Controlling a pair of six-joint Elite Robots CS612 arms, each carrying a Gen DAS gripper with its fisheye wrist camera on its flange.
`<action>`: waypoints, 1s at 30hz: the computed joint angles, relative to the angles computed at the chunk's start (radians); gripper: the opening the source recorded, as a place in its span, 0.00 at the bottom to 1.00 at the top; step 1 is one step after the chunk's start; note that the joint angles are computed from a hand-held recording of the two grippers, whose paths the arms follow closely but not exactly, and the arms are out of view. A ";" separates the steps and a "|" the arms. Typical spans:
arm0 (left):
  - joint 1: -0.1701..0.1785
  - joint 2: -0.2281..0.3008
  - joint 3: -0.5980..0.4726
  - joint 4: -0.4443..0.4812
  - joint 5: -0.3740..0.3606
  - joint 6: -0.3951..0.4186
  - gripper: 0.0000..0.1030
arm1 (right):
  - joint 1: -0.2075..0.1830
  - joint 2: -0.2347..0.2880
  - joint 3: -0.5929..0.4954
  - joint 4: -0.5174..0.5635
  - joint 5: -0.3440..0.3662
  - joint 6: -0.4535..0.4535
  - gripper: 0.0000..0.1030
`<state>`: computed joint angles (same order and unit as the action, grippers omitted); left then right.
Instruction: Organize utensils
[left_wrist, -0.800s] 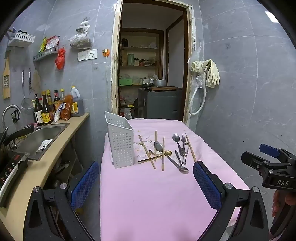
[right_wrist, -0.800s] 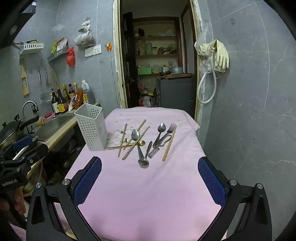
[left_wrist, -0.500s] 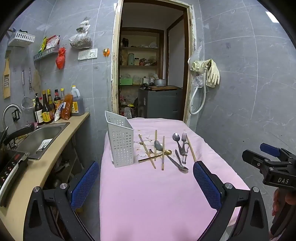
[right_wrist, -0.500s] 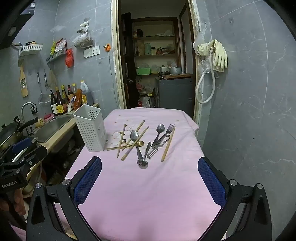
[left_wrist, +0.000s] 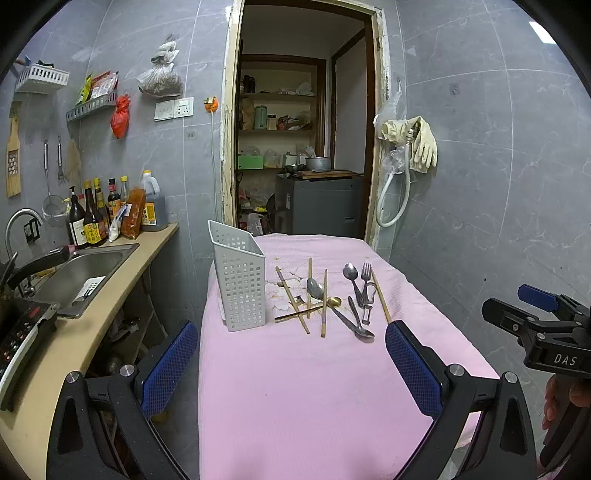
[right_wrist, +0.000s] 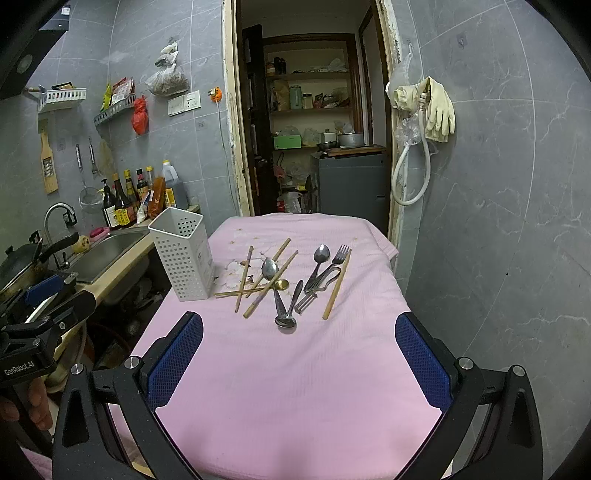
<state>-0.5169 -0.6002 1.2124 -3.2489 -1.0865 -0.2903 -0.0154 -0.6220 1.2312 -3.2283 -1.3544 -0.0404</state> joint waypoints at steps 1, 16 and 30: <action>0.000 0.000 0.000 0.000 0.000 0.000 0.99 | 0.002 0.004 -0.008 0.004 0.000 0.000 0.99; -0.001 0.000 0.000 0.001 0.002 0.002 0.99 | 0.007 0.000 0.004 -0.004 0.000 -0.004 0.99; -0.001 0.000 0.000 0.001 0.003 0.002 0.99 | 0.009 -0.002 0.008 -0.003 -0.003 -0.003 0.99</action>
